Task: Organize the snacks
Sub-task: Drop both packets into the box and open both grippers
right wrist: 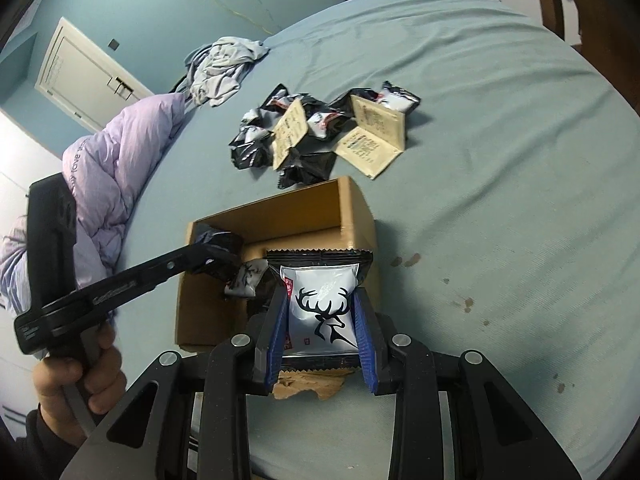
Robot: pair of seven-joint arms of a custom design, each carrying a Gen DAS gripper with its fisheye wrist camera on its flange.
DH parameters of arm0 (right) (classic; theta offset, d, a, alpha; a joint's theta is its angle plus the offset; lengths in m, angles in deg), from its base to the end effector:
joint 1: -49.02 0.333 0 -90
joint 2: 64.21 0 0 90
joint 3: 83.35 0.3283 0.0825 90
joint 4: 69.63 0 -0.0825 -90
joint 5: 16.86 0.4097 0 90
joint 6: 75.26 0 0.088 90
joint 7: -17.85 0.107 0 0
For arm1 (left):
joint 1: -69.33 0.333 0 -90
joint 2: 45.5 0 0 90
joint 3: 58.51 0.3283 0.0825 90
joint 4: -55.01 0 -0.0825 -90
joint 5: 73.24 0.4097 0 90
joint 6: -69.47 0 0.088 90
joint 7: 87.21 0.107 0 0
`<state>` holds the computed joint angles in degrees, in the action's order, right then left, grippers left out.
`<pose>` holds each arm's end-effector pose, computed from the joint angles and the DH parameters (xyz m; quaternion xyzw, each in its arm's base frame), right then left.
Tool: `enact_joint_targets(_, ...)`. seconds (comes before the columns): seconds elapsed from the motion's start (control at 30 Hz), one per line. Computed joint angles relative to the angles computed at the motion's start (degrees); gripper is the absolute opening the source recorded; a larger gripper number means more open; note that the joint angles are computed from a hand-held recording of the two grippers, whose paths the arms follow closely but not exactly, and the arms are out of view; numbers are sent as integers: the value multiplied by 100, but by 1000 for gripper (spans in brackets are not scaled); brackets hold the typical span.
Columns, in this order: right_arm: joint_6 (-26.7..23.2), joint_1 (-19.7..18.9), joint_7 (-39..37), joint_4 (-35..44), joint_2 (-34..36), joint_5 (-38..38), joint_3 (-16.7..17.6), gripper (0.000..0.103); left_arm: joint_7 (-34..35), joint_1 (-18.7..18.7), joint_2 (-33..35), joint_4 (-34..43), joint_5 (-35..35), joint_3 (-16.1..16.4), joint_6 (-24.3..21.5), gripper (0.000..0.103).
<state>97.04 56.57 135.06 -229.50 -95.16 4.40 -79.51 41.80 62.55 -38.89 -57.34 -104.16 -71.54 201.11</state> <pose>0.4039 0.0543 0.4430 -0.4246 0.8250 -0.0929 0.3613 0.5890 -0.2199 0.4431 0.4067 -0.8777 0.2490 0.0469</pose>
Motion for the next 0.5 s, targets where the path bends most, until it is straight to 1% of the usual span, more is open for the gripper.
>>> enact_joint_targets(0.03, -34, -15, -35, 56, 50, -53, 21, 30, -66, -5, 26, 29, 46, 9, 24, 17)
enact_joint_targets(0.07, -101, -48, -50, 127, 106, -115, 60, 30, -156, -8, 46, 61, 119, 20, 65, 32)
enact_joint_targets(0.13, -197, -2, -93, 257, 233, -130, 16, 30, -34, 105, 73, 194, -243, 24, -115, 45)
enact_joint_targets(0.17, -257, 32, -115, 331, 302, -117, -21, 30, -81, 115, 52, 191, -277, 31, -46, 62)
enact_joint_targets(0.2, -304, 34, -127, 403, 366, -126, -28, 30, -125, 122, 3, 145, -332, 40, 155, 75)
enact_joint_targets(0.27, -449, -87, -54, 576, 501, -251, 77, 30, -24, 150, -114, 28, -544, 57, 593, 77)
enact_joint_targets(0.3, -521, -122, -18, 688, 597, -303, 100, 30, -29, 150, -127, 25, -529, 74, 698, 77)
enact_joint_targets(0.37, -665, -111, 26, 931, 813, -343, 82, 30, -180, 131, -101, 35, -331, 105, 877, 79)
enact_joint_targets(0.43, -884, -174, 143, 1250, 1080, -503, 139, 30, -411, 110, -81, 0, 1, 133, 1103, 79)
enact_joint_targets(0.5, -1064, -164, 206, 1597, 1380, -653, 142, 30, -598, 107, -49, -9, 346, 151, 1202, 79)
